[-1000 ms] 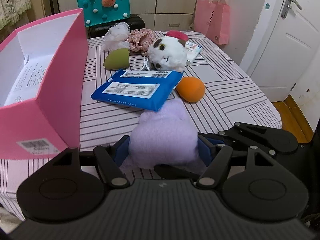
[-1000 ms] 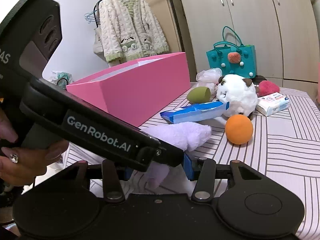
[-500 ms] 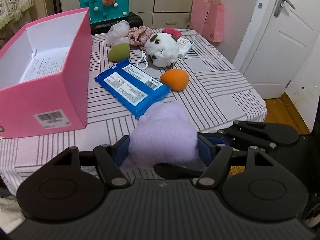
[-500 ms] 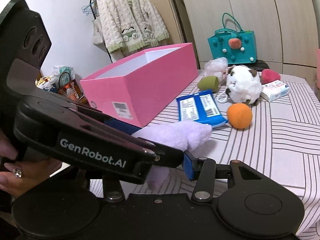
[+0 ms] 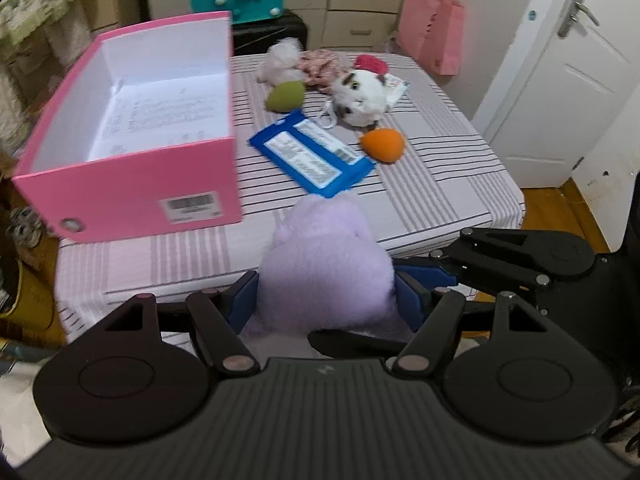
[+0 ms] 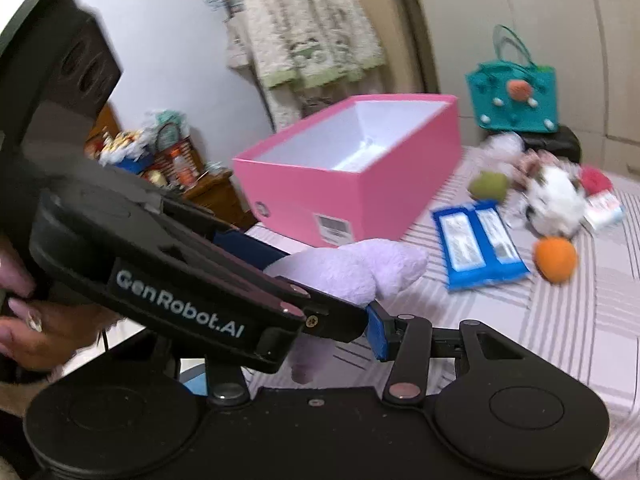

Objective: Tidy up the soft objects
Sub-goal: 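Lift the lilac plush with the left tool and carry it over the pink box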

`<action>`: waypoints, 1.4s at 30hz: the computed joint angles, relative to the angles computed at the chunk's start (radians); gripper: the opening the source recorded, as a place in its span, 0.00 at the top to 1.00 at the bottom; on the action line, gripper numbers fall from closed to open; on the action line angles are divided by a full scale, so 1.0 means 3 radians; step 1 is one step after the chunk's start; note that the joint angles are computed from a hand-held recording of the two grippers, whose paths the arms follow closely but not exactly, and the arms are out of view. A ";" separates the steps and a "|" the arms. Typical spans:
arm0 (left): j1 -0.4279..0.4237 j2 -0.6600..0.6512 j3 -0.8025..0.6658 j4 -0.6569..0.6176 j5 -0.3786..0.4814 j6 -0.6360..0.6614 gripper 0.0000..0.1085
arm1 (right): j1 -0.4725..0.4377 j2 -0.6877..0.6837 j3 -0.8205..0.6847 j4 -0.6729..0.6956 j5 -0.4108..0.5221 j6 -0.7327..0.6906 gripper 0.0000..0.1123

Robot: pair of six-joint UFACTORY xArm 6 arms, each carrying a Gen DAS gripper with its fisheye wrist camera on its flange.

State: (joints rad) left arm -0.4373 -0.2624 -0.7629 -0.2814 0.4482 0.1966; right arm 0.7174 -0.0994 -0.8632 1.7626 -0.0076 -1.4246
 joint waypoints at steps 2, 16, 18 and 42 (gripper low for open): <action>0.0068 -0.0056 -0.0050 0.0115 0.0167 -0.0060 0.35 | 0.0012 0.0007 -0.0006 -0.0347 0.0085 0.0336 0.52; 0.0411 0.0110 -0.0617 -0.0072 0.0064 0.0265 0.35 | -0.0085 0.0395 -0.0712 -0.1768 0.0091 0.1356 0.52; 0.0428 0.0251 -0.0753 -0.0264 -0.0046 0.0461 0.35 | -0.0149 0.0501 -0.0858 -0.1987 0.0091 0.1487 0.52; 0.0942 0.3347 -0.4215 -0.1028 0.0887 0.0068 0.36 | -0.1103 0.3612 -0.5195 -0.4839 0.2279 0.3744 0.52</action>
State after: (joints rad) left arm -0.1547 0.7415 -2.0274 -0.5899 0.7144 0.2171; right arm 0.3865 0.9842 -2.4217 0.3108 0.6761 -0.3013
